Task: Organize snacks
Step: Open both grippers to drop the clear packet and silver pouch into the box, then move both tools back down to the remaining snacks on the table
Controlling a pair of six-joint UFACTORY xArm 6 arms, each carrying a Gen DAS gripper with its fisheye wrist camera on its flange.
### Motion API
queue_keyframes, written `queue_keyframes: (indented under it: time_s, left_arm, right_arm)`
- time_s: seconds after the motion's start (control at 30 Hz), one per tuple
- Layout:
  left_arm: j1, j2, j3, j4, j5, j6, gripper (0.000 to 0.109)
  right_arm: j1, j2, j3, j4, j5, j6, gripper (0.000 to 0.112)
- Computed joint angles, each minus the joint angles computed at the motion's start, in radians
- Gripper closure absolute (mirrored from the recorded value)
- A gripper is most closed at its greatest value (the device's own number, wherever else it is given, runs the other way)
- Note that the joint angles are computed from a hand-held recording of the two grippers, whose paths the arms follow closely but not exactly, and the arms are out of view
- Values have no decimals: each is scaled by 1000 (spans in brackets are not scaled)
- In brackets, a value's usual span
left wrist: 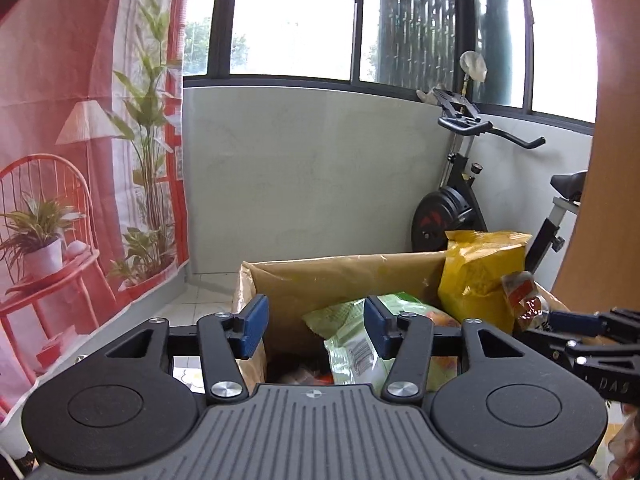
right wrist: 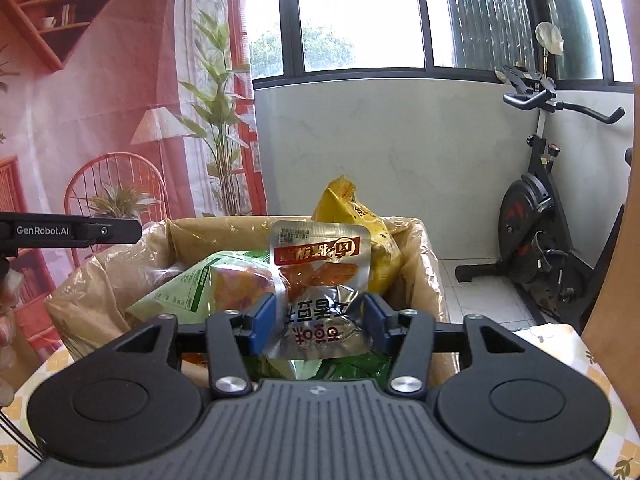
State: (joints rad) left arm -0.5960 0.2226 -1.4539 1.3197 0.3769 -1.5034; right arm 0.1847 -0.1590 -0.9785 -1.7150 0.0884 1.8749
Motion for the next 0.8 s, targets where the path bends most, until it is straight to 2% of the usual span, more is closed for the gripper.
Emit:
queue_keyframes:
  time_s: [0.37, 0.6, 0.8]
  left_arm:
    - [8, -180, 199, 24, -53, -76, 52]
    - [-2, -305, 346, 107, -72, -172, 52]
    - [-18, -344, 441, 152, -74, -263, 52]
  right_arm:
    - [21, -140, 109, -72, 41, 115, 52]
    - [63, -255, 205, -218, 70, 291, 52]
    - [112, -318, 284, -342, 105, 427, 52]
